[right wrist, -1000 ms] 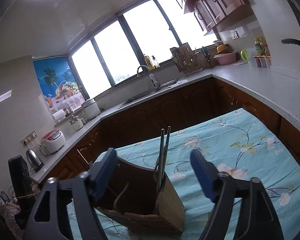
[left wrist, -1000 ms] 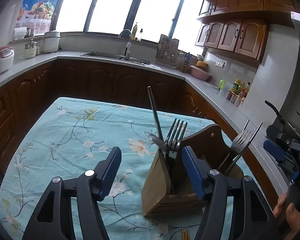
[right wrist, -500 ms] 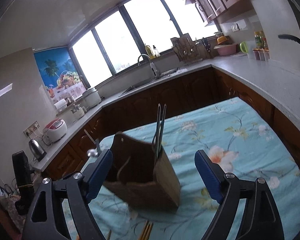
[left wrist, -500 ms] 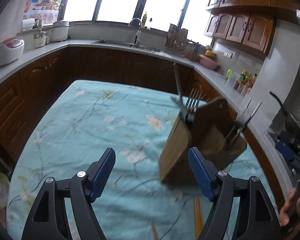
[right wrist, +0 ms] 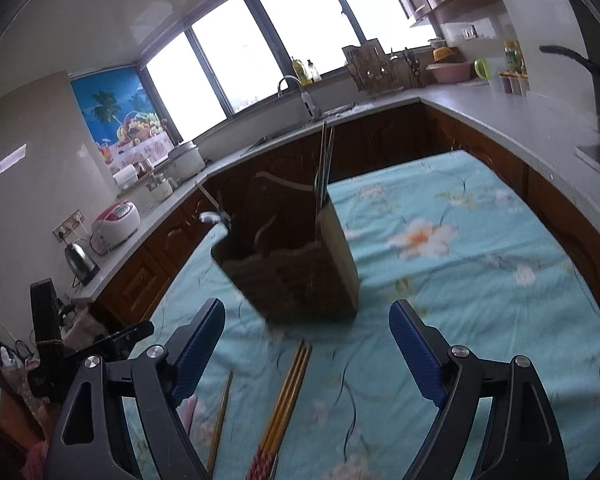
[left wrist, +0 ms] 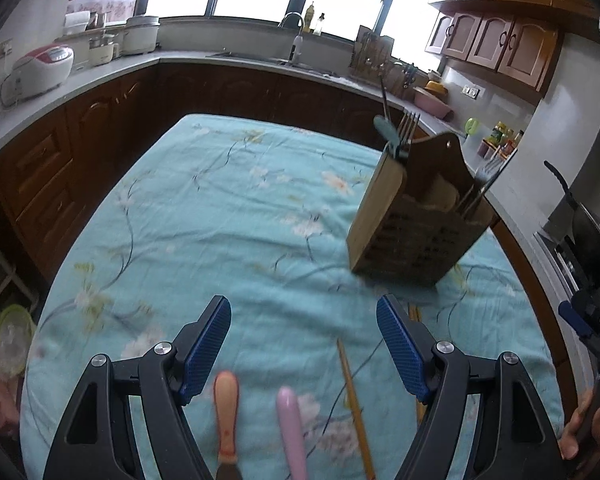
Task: Organize utensils
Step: 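Grasp a wooden chopstick with the left tool while the right grasps another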
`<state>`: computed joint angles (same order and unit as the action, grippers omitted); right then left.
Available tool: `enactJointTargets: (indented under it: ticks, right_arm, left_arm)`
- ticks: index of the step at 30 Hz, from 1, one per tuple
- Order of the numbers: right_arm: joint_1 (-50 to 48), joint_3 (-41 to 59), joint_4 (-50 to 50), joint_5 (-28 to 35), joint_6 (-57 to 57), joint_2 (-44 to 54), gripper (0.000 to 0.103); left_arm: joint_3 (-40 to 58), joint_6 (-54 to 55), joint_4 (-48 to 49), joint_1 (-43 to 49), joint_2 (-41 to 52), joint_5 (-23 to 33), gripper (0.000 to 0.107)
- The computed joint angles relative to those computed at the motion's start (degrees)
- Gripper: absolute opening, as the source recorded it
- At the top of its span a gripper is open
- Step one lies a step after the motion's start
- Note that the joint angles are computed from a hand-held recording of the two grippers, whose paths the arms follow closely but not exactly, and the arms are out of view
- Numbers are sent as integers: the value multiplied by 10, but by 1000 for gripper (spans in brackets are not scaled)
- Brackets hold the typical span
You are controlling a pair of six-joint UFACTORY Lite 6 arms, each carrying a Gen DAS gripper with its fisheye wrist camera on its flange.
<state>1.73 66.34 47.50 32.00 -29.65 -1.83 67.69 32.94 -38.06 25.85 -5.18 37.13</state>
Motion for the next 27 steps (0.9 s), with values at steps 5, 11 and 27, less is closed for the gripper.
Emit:
enactJointTargets:
  ticks: [5, 11, 27]
  right_arm:
    - [17, -70, -6, -12, 16, -45, 86]
    - [38, -107, -6, -21, 18, -49, 86]
    - [87, -57, -13, -66, 23, 72, 78]
  left_arm:
    - [-43, -4, 18, 0, -37, 9, 75]
    - [-61, -19, 43, -19, -41, 11, 75]
    - [10, -106, 139, -106, 90, -33, 74]
